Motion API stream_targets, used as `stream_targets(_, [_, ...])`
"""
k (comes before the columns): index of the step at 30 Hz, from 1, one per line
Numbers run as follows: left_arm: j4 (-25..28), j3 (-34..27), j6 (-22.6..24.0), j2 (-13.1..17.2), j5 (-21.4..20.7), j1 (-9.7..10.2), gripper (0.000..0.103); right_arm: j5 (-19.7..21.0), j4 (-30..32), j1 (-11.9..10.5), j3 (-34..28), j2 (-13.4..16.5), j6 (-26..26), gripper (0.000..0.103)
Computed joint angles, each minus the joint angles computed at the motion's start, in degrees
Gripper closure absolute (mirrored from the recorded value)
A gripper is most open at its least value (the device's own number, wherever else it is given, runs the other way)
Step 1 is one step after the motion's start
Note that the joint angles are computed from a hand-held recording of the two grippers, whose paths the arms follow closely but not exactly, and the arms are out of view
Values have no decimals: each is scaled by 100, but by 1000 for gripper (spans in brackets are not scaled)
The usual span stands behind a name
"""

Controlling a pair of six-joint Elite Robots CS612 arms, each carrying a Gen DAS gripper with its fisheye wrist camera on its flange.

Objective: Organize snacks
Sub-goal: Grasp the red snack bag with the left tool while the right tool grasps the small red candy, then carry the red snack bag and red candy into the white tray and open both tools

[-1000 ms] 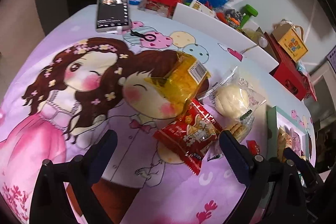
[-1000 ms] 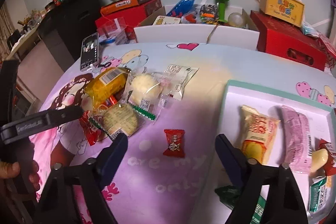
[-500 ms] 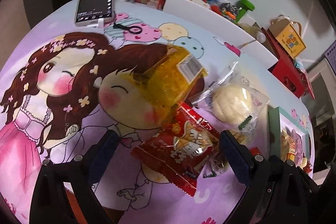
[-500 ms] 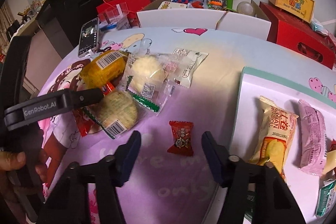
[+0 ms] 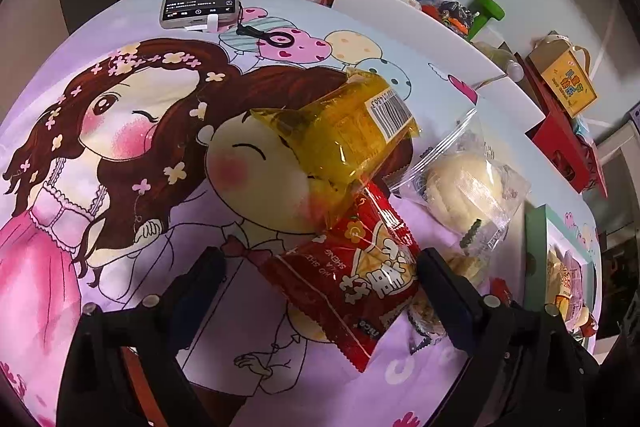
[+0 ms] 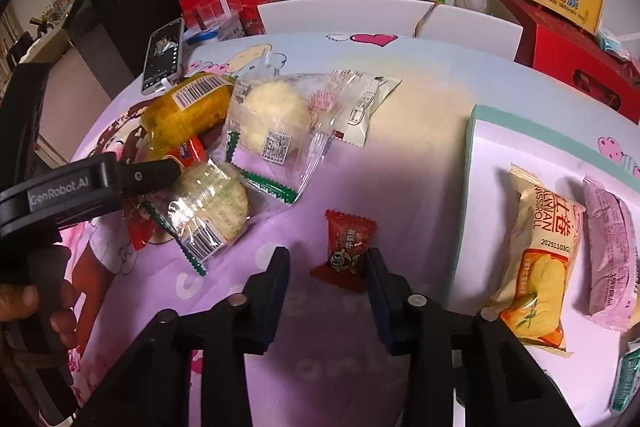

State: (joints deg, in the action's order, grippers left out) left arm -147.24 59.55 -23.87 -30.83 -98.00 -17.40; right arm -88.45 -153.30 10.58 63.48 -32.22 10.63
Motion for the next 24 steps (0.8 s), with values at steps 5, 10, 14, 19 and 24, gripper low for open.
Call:
stream_targets(5, [-92, 6, 34, -4, -293, 6, 36, 30, -34, -10, 27, -10, 47, 75])
stream_targets(10, [-123, 37, 37, -22, -356, 0, 44, 49, -76, -25, 56, -22, 99, 75])
stream_targets(14, [-157, 102, 19, -70, -335, 3, 45, 47, -121, -24, 83, -43, 95, 75])
stream_targets(19, [-268, 212, -15, -162, -256, 6, 45, 41, -210, -22, 127, -87, 78, 75])
stream_targets(24, [-492, 366, 6, -285, -202, -11, 45, 40, -353, -26, 217, -161, 87, 75])
